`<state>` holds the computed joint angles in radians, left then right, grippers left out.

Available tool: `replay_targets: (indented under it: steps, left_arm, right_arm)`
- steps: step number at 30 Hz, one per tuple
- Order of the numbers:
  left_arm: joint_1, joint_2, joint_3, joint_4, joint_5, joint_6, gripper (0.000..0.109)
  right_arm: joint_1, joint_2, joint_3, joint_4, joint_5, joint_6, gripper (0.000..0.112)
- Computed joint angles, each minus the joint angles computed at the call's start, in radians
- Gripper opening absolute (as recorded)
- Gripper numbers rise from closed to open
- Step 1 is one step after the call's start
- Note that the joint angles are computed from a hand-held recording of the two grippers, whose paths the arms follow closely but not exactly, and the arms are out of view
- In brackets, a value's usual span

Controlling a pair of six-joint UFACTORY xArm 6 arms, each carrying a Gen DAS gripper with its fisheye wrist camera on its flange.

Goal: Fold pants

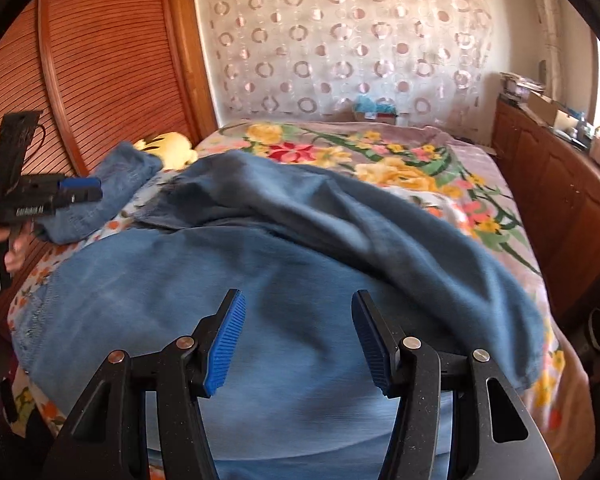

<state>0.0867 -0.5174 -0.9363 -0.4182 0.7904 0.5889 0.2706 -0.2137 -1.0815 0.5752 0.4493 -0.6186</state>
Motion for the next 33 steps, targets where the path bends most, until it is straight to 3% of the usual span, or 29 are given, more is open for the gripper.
replay_targets:
  steps: [11, 18, 33]
  left_arm:
    - [0.017, -0.261, 0.237, -0.023, 0.076, 0.016, 0.041]
    - [-0.051, -0.368, 0.323, 0.055, 0.084, -0.034, 0.041]
    - [0.176, -0.488, 0.343, -0.044, 0.157, 0.043, 0.041]
  right_arm:
    - [0.078, -0.048, 0.052, -0.036, 0.022, 0.038, 0.058]
    - [0.104, -0.092, 0.069, 0.01, 0.041, 0.005, 0.058]
    - [0.17, -0.063, 0.031, 0.105, 0.127, -0.118, 0.058]
